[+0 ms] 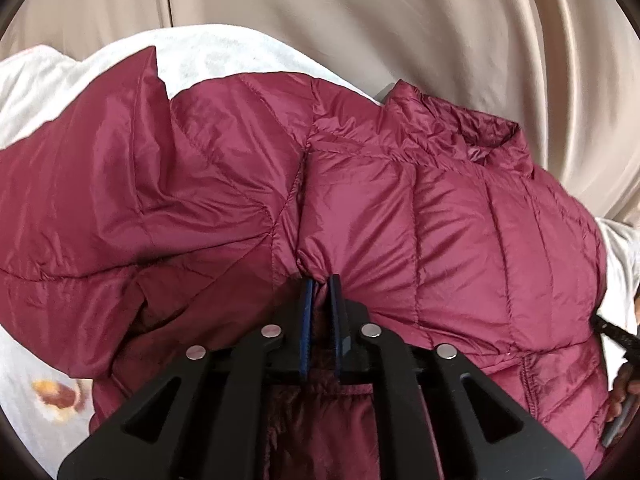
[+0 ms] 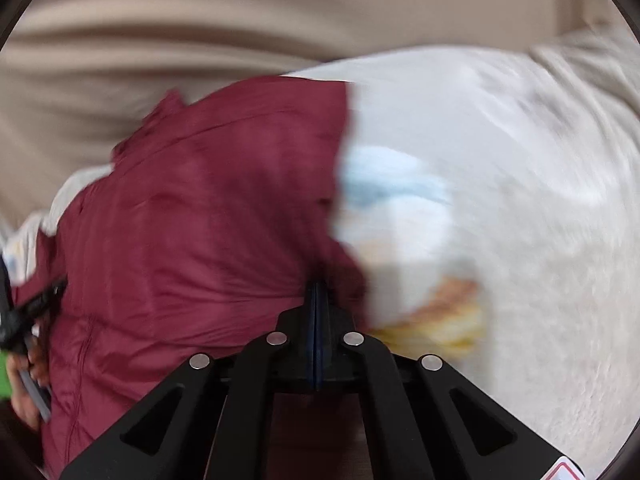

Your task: Fold large clothes

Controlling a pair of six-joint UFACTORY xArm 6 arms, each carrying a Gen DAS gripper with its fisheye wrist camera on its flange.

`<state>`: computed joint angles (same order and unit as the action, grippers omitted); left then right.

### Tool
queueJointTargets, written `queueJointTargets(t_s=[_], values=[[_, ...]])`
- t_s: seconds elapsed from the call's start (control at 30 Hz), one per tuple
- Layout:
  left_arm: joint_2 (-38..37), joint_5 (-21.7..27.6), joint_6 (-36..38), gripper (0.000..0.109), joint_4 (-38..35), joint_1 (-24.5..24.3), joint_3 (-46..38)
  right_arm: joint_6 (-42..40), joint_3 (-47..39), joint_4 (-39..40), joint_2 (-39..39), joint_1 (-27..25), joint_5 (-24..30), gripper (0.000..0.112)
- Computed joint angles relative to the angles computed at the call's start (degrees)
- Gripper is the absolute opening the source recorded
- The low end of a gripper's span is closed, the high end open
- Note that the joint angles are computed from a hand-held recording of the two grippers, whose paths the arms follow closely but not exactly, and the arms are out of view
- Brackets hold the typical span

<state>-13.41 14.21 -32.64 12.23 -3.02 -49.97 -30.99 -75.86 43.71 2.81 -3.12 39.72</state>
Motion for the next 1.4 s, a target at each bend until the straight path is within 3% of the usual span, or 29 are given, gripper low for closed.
queueJointTargets(t_s=[0.07,0.2,0.27,0.3,0.43,0.53,0.63,0.73,0.83,0.97,1.07,1.1,1.17,1.27,1.3,1.4], values=[[0.1,-0.4,0.6,0.01,-1.0,0.0,0.1,-0.1,-0.4,1.2,0.4,-0.2,0.9,0.0],[-4.6,-2.1,1.1,0.013,-5.0,1.1,3.9,6.7,2.6,-11.0,-3.3,2.8,-5.0,0.0],[-9.7,-3.4,4.7,0.025,-10.2,2.4,7.8,7.5,5.9,-13.6,-6.9,3.8,-6.9,0.002],[-12.7,-3.3,6.1,0.032,-12.1,3.7,9.6,6.6,6.5,-13.3,-8.0,3.7,-6.7,0.002],[-16.7,1.5,4.3,0.033,-11.1,7.7,9.4,6.0,2.7,-10.3,-8.7,6.6,-3.6,0.003],[-12.8,2.6,4.6,0.033,-12.2,6.2,3.8,8.9,-5.1,-11.5,-3.7,10.1,-2.0,0.003],[-3.7,3.8,2.2,0.033,-4.8,2.1,-6.4,11.7,-15.3,-11.8,4.0,13.6,-1.8,0.003],[5.2,7.9,-1.5,0.033,3.3,-0.6,-15.4,15.3,-23.8,-12.2,11.6,13.6,-1.3,0.003],[11.2,10.7,-6.4,0.034,9.9,-0.7,-19.4,18.0,-25.0,-12.1,14.6,10.5,-1.5,0.0],[12.1,4.2,0.9,0.034,0.0,1.3,-16.5,9.2,-21.6,0.8,14.7,6.3,-2.1,0.0],[11.0,4.2,-1.6,0.032,1.8,1.8,-15.8,8.2,-19.6,2.5,13.5,5.9,-3.1,0.0],[9.2,5.2,-3.0,0.032,2.7,2.5,-14.7,10.4,-18.4,0.1,12.2,6.2,-4.0,0.0],[3.0,4.0,0.3,0.032,-2.8,4.3,-9.0,11.4,-13.6,-4.1,7.4,6.7,-5.2,0.003],[-7.2,3.9,2.4,0.05,-5.6,8.4,-0.5,4.8,-4.6,-5.6,-0.8,7.6,-7.1,0.014],[-12.3,4.4,1.4,0.059,-4.1,11.6,3.5,2.1,-1.1,-5.3,-4.1,7.6,-7.0,0.015],[-21.5,7.1,0.1,0.069,-2.6,22.3,9.7,-6.2,9.5,-1.2,-13.8,7.5,-4.5,0.023]])
